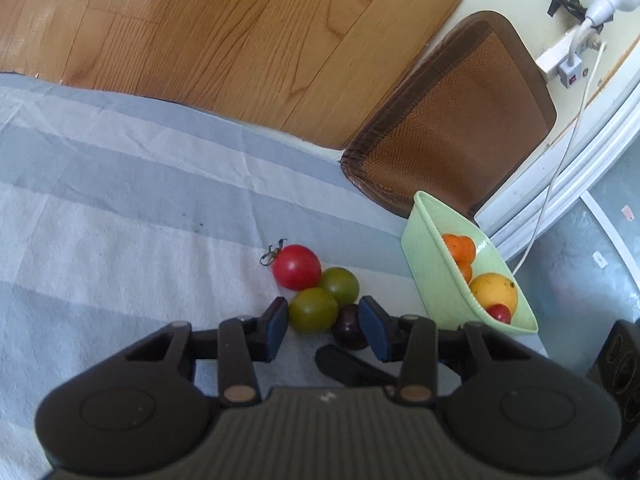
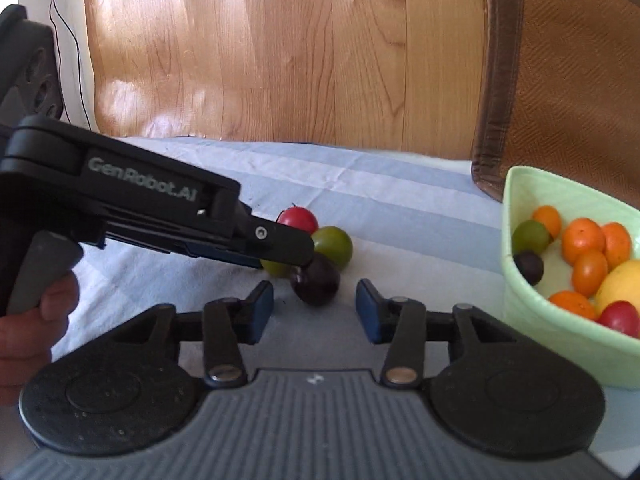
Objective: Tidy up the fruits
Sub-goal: 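Grasp a green lime with the left gripper while the right gripper grasps a dark plum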
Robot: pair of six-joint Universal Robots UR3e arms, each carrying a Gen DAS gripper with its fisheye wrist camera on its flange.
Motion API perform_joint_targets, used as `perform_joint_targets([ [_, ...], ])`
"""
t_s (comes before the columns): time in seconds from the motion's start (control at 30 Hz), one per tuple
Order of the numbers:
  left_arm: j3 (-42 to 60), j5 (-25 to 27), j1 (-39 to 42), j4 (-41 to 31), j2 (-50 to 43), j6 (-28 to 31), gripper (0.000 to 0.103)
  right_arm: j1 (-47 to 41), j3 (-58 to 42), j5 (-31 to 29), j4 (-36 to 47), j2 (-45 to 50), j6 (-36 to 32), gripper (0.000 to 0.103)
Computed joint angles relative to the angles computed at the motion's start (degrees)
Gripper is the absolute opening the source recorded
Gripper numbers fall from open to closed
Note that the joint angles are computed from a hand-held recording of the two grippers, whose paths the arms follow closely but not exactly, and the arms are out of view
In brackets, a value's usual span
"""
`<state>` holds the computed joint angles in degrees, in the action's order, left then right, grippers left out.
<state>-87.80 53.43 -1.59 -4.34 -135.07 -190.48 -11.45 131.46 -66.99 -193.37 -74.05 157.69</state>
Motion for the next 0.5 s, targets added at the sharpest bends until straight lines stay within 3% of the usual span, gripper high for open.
perform_joint_targets([
  [0.03, -0.4, 0.1, 0.0, 0.3, 0.2, -0.3, 0.037, -0.4, 0.2, 1.0, 0.3, -0.3, -0.6, 0.031],
  [0.07, -0.7, 0.2, 0.2, 0.4, 0.4, -0.7, 0.035, -0.4, 0.4, 0.6, 0.0, -0.3, -0.7, 0.030],
  [0.2, 1.1, -0.7, 0.7, -1.2, -0.6, -2.4, 0.033, -0.9, 1.5, 1.5, -0.6, -1.0, -0.5, 0.029],
  [0.33, 0.7, 2.2, -0.6, -0.3, -0.1, -1.3, 0.028, -1.1, 2.2, 1.2, -1.5, -1.1, 0.5, 0.029],
  [0.5, -5.5, 0.9, -0.1, 1.4, 3.4, -0.4, 0.028, -5.4, 9.8, 5.1, -0.9, -7.7, -1.5, 0.029],
])
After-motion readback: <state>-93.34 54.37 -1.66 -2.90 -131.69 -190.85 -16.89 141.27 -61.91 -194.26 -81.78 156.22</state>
